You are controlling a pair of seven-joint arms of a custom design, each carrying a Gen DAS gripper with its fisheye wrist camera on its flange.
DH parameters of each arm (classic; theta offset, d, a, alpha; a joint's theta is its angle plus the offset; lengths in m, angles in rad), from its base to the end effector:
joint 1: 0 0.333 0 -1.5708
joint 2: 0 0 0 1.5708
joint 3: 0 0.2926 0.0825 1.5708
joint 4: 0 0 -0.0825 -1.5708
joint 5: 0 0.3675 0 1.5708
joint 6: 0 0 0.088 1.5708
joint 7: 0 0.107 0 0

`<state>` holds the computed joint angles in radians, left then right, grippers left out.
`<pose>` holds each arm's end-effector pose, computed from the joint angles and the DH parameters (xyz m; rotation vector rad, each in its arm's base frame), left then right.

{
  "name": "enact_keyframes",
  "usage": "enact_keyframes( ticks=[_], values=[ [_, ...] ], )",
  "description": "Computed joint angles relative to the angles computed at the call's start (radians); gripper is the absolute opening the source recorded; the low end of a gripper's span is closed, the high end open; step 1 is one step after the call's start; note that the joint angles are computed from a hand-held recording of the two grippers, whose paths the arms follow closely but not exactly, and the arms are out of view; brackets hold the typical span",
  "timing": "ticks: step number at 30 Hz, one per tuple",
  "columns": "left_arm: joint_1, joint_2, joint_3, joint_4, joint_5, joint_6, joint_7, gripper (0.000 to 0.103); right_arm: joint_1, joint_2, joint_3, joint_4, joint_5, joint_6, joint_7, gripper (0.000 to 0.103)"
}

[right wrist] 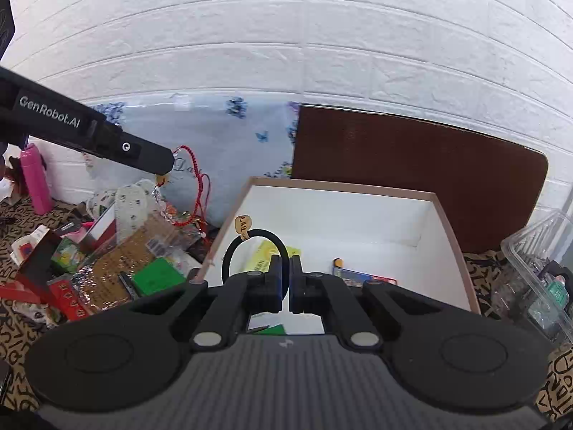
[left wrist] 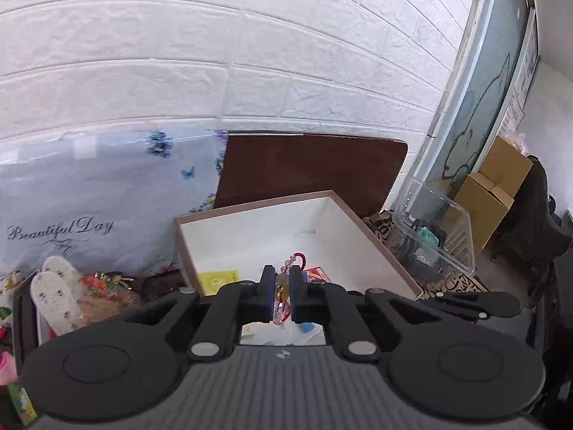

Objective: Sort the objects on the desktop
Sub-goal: 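Carry the bracelet and hair tie into the white box and open both tools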

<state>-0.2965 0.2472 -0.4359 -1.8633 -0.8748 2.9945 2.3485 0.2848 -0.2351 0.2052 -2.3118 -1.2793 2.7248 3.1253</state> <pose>0.5200 -0.3652 0.4644 -1.1902 2.3516 -1.3860 0.4194 0.2684 0.4713 -1.6174 1.6111 -0.9187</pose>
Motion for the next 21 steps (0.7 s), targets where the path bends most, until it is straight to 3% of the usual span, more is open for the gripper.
enact_keyframes(
  ticks=[13, 21],
  values=[
    [-0.153, 0.259, 0.17, 0.286, 0.509, -0.118, -0.42, 0.006, -0.003, 0.158, -0.06, 0.065, 0.024, -0.019, -0.017, 0.0],
    [-0.179, 0.41, 0.194, 0.474, 0.676, -0.222, -0.543, 0.006, 0.012, 0.258, -0.115, 0.121, 0.086, 0.007, -0.053, 0.0]
  ],
)
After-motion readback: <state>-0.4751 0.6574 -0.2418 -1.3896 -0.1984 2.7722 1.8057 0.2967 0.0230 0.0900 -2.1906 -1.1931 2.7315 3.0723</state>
